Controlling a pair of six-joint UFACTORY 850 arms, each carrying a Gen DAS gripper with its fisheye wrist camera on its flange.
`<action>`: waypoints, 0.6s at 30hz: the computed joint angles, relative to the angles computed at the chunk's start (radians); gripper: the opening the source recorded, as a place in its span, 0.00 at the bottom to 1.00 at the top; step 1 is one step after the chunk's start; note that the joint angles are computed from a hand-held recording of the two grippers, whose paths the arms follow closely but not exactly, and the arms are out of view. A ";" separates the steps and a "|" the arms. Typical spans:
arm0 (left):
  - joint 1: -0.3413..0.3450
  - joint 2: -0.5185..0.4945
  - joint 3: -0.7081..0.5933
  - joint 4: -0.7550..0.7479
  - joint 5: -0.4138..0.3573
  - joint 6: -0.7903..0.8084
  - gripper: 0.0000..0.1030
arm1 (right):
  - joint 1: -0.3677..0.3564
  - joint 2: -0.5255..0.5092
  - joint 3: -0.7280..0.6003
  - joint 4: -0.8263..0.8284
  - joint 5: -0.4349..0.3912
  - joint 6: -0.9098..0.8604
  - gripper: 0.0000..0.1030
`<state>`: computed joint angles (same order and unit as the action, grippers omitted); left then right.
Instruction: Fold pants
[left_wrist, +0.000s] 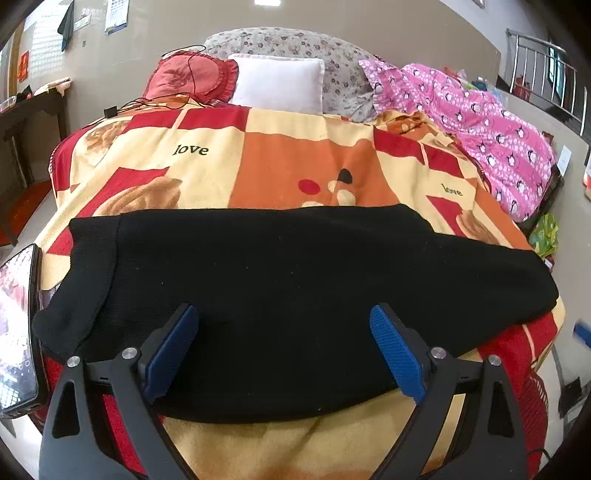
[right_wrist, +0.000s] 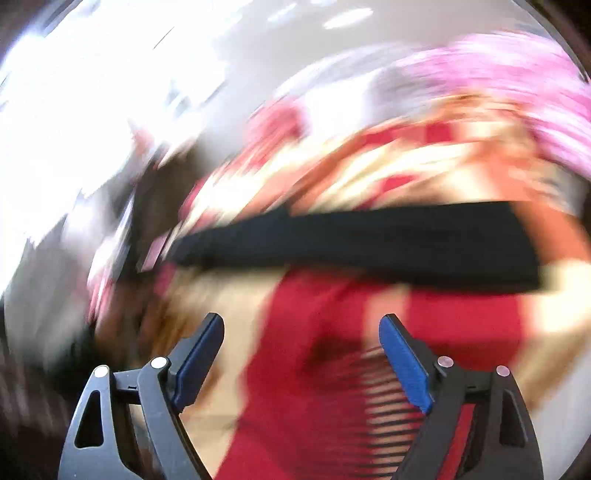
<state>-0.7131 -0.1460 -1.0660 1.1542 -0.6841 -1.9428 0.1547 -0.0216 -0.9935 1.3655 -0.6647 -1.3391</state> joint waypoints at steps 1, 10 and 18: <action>-0.002 -0.003 -0.002 -0.006 -0.002 0.007 0.92 | -0.061 -0.018 -0.007 0.098 0.013 0.060 0.85; -0.002 -0.006 -0.004 -0.010 0.002 0.020 0.95 | -0.227 -0.193 -0.044 0.329 -0.142 0.417 0.86; 0.000 -0.008 -0.005 -0.009 0.008 0.024 0.97 | -0.209 -0.180 -0.044 0.353 -0.139 0.403 0.90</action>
